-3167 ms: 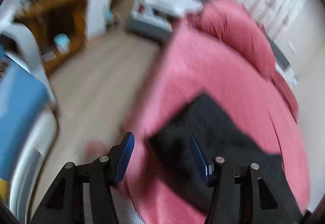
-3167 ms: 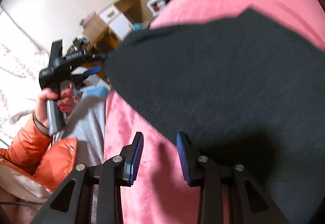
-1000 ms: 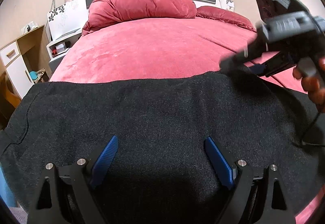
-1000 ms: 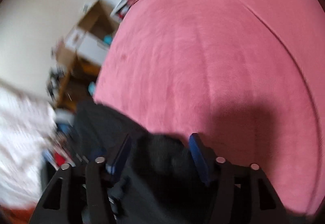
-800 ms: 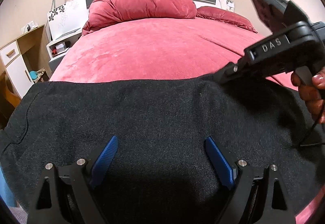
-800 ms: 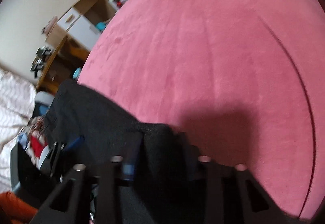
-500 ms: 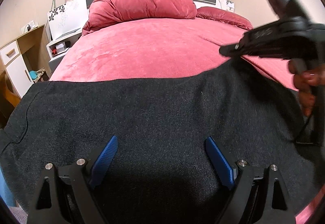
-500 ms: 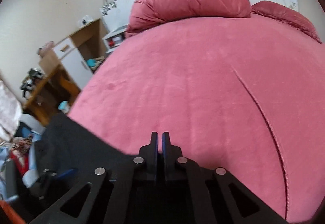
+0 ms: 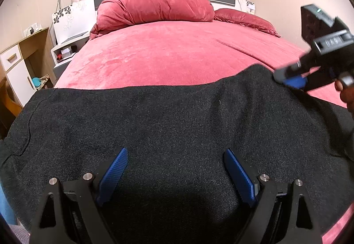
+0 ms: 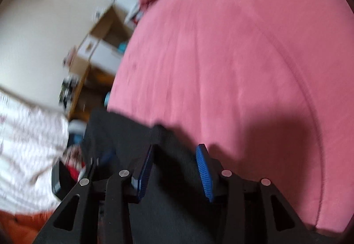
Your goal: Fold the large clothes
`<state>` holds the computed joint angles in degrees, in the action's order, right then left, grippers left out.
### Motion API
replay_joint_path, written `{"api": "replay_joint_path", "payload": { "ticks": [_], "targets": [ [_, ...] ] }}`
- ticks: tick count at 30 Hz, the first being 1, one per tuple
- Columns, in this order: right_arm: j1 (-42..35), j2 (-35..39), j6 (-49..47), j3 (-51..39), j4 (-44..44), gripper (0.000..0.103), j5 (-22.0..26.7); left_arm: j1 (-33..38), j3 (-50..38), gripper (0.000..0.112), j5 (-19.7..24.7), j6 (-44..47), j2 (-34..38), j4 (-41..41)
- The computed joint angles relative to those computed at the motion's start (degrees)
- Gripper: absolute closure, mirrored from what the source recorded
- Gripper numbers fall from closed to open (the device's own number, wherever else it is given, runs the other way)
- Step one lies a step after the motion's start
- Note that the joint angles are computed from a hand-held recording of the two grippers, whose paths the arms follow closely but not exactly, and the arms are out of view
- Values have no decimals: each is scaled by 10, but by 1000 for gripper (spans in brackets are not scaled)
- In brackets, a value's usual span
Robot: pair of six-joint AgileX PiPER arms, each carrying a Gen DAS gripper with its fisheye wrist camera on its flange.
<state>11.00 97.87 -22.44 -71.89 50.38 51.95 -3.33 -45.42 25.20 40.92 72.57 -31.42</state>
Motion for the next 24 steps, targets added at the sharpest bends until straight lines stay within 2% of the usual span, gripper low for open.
{"api": "replay_joint_path", "payload": {
  "ticks": [3,8,11,14,17,18,20,22,24],
  "targets": [
    [8,16,-5,-27,-24,61,41,-1,2,23,-2,0,-1,0],
    [17,-30,-92,-7,-26,61,89,-7,7,22,-11,-7,-3,5],
    [20,-28,-111,-4,-40,61,118,-8,7,22,-12,-9,-3,6],
    [21,-6,-112,-19,-41,61,127,-8,7,22,-12,-8,-3,6],
    [34,15,-69,-44,-58,60,91,-8,7,22,-12,-8,-3,6],
    [31,20,-63,-47,-47,54,80,-8,7,22,-12,-8,-3,6],
    [17,41,-62,-58,0,43,88,-8,7,22,-12,-8,-3,5],
    [-2,64,-96,-64,54,40,148,-8,7,22,-11,-7,-3,4],
    [-1,55,-110,-58,49,40,169,-10,6,22,-13,-12,-2,7]
  ]
}}
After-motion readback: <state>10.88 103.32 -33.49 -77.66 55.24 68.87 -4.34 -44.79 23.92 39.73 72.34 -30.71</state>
